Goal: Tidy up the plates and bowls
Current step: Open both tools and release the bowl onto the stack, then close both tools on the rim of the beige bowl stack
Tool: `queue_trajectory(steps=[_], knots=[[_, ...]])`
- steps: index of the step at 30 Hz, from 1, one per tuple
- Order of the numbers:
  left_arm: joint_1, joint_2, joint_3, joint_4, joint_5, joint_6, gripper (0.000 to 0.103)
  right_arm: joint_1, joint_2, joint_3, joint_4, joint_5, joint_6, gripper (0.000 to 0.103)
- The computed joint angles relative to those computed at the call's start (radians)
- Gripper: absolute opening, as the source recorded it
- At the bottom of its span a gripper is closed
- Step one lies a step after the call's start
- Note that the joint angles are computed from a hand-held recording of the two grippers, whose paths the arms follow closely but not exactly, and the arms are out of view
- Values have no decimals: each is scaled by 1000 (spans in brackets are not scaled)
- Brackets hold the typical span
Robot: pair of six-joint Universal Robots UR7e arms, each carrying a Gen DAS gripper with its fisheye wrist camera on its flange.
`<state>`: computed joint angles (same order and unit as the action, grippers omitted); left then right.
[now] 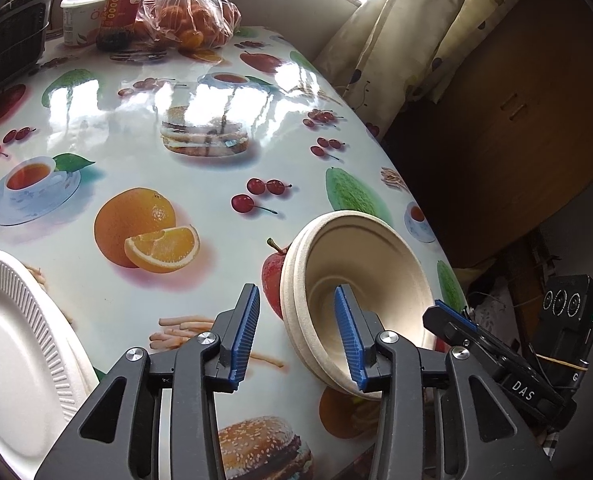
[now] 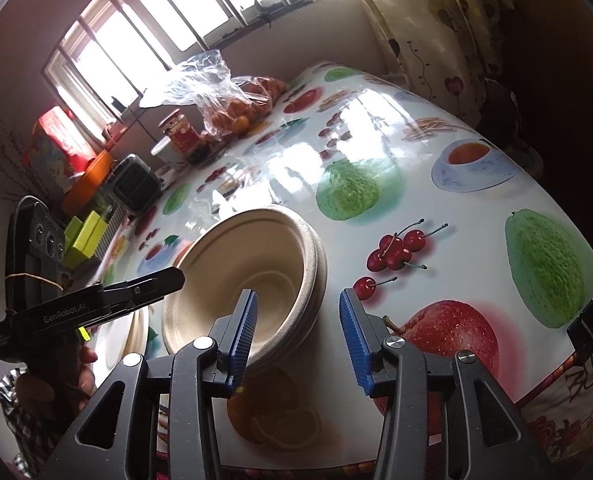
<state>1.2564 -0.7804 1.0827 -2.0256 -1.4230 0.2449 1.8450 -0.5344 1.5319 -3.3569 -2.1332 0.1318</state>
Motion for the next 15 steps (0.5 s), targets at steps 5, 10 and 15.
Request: queue_trajectory(steps=[5, 10, 15], knots=[[-4, 2, 7, -7, 25, 3, 40, -2, 6, -8, 7, -2, 0, 45], [-7, 4, 16, -17, 43, 14, 40, -6, 15, -18, 18, -3, 0, 47], [-6, 8, 14, -14, 45, 8, 40, -9, 20, -25, 24, -6, 3, 47]])
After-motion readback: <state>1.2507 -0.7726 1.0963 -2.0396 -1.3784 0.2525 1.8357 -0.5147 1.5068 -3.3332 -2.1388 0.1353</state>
